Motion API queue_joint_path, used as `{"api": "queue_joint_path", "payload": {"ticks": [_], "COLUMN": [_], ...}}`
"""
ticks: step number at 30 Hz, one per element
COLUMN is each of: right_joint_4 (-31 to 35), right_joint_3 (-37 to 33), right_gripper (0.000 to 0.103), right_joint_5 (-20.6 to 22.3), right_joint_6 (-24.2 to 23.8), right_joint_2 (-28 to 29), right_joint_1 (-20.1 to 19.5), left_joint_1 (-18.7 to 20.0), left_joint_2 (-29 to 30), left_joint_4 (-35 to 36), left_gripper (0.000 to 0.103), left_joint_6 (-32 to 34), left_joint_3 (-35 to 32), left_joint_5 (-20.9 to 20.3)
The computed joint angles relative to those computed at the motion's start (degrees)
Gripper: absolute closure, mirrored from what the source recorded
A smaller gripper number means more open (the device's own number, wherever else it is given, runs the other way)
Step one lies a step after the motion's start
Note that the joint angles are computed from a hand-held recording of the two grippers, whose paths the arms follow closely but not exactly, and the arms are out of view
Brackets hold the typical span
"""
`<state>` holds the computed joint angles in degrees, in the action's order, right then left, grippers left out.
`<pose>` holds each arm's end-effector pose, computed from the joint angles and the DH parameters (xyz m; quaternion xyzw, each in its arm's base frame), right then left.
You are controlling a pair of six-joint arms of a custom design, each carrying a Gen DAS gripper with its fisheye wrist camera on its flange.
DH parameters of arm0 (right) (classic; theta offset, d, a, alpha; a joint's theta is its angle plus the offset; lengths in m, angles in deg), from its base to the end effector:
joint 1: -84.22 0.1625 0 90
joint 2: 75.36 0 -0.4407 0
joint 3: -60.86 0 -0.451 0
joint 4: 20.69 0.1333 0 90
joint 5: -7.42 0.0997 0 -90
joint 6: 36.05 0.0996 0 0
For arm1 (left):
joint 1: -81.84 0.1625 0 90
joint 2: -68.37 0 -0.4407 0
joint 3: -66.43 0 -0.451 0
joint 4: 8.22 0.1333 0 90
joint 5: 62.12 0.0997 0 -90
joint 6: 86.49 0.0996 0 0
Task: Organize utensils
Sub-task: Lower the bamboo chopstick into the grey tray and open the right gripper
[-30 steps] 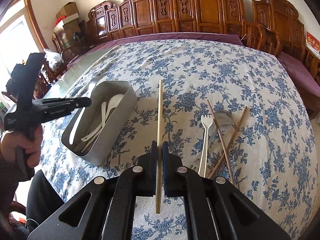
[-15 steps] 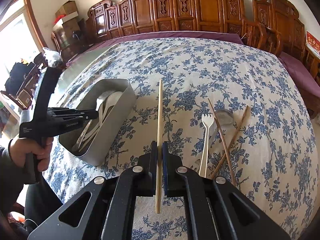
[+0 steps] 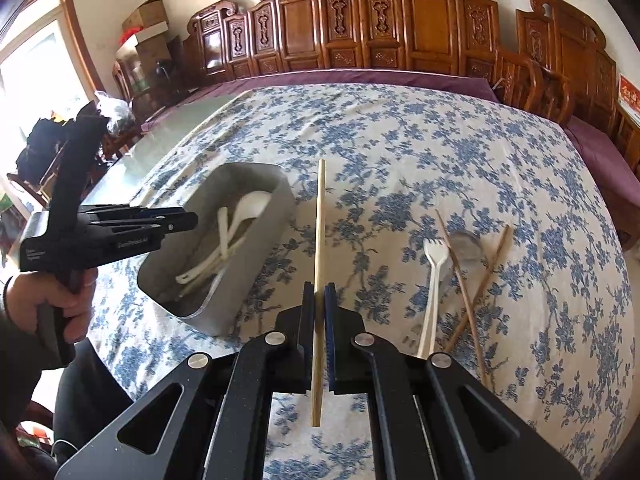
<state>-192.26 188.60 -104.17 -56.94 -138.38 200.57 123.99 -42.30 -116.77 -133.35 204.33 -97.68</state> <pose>0.3151 -0.4184 0.0877 0.3642 -0.9013 0.1526 0.1782 -0.1047 -0.3839 0.2962 0.0423 0.8864 -0.2899 0.3585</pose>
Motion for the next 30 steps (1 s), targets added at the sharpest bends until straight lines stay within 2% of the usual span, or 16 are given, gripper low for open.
{"api": "queue_joint_path", "payload": {"ticks": [12, 21, 30], "right_joint_4": [2.0, 5.7, 8.0], "right_joint_3": [-4.4, -8.7, -13.2], "right_gripper": [0.097, 0.097, 0.097], "right_joint_5": [2.4, 4.3, 2.6], "right_joint_6": [2.6, 6.7, 10.0], "right_joint_2": [7.0, 12.4, 17.7], "right_joint_1": [4.2, 4.6, 5.2], "left_joint_1": [-6.8, -8.5, -11.0], "left_joint_2": [-11.1, -15.4, -18.6], "left_joint_4": [18.8, 28.9, 37.4], "left_gripper": [0.079, 0.078, 0.078], "left_joint_6": [-11.5, -18.0, -24.0], "left_joint_3": [-0.9, -1.9, -2.8], "left_joint_5": [2.5, 3.2, 3.0]}}
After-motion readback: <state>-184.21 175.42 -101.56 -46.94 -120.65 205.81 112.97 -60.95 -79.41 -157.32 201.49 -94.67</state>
